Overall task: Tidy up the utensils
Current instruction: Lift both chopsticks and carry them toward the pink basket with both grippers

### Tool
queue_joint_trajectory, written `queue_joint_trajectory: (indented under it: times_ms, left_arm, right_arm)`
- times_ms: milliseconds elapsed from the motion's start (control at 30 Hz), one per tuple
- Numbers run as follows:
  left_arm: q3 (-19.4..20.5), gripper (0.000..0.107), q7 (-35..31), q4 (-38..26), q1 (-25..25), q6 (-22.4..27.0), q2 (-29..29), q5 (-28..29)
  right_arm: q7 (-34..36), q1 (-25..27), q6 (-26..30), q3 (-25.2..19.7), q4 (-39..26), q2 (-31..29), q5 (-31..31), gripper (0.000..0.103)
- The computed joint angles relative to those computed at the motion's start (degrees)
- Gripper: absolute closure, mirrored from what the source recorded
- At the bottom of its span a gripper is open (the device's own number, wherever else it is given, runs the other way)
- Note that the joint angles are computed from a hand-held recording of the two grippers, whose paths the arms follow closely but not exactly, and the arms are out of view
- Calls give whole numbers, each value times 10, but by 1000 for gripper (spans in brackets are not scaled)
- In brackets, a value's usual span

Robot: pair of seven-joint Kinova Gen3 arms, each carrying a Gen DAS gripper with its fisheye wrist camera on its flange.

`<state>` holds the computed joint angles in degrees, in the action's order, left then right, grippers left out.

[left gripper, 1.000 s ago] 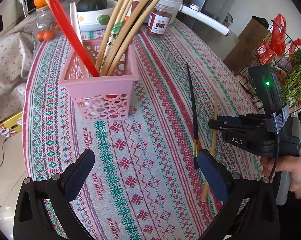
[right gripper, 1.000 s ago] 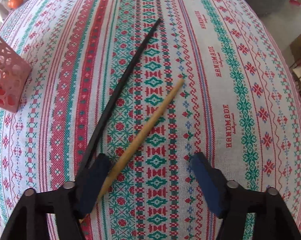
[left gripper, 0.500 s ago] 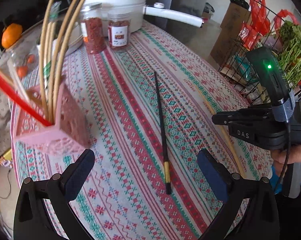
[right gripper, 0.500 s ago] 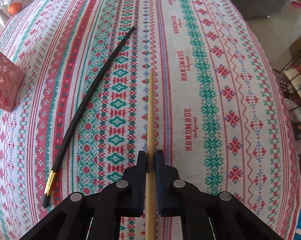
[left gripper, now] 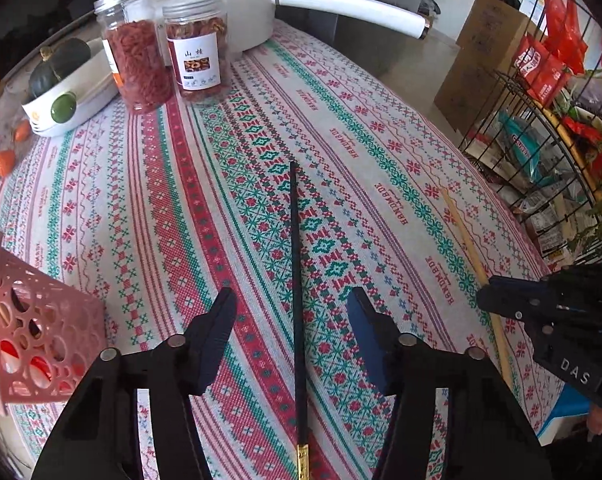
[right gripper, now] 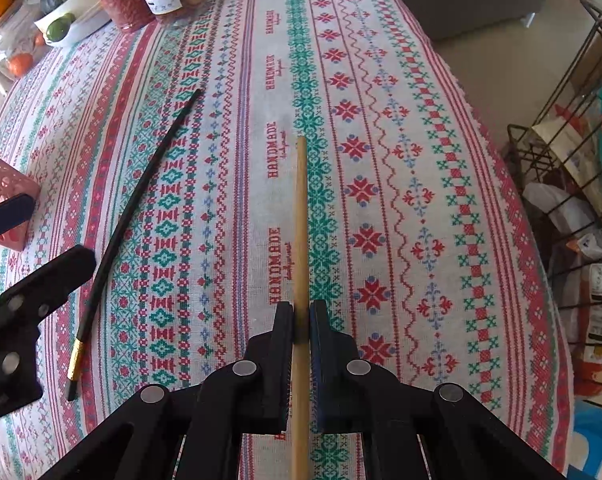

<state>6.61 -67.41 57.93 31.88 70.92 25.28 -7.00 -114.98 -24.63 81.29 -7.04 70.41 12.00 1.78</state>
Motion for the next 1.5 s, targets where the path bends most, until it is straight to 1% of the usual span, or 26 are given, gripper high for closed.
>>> queue_joint_trajectory:
  times_ms: [33,67,133,200,333,433,500,633,767,900,1100,1167,1367,1500]
  left_arm:
    - [2,60,-1,-1,-5,-3,4,7]
    - [4,65,-2,-3,-9,-5,8,15]
    - [7,83,-6,-12,-16,1,21,28]
    - [0,90,-4,-13,-8,-4,24,20]
    - [-2,102,-1,-25,-8,7,31,21]
    - [-1,102,-4,-23,-11,10,28,26]
    - [0,102,-4,-7,-15,4,15,32]
    - [4,102,-8,42,-21,-20,-36,32]
    - [13,102,-10,83,-28,-45,-94,31]
    - [24,102,-11,122,-31,-74,-159,7]
    - [44,102,-26,167,-59,-106,-249,-8]
    - [50,102,-24,179,-72,-119,-273,-15]
    - [57,102,-27,194,-120,-158,-327,-2]
    - [68,102,-22,195,-148,-176,-351,-4]
  right_arm:
    - [4,3,0,0,0,0,-4,97]
    - [8,6,-1,0,0,-1,-8,97]
    - [13,9,-2,1,-1,1,-15,97]
    - [16,11,-4,1,-3,6,-19,97]
    - [21,14,-5,2,0,7,-23,97]
    - [22,16,-5,3,1,8,-24,97]
    - [23,19,-11,4,5,5,-28,97]
    - [24,24,-32,3,13,-7,-34,97]
    - [16,24,-45,2,6,-22,-37,97]
    - [2,15,-75,-6,3,-51,-27,97]
    - [-22,-24,-102,-28,-12,-81,45,97]
    - [-28,-32,-115,-33,-15,-89,60,97]
    - [-50,-55,-139,-49,-41,-94,114,97]
    - [-57,-73,-146,-54,-68,-88,138,97]
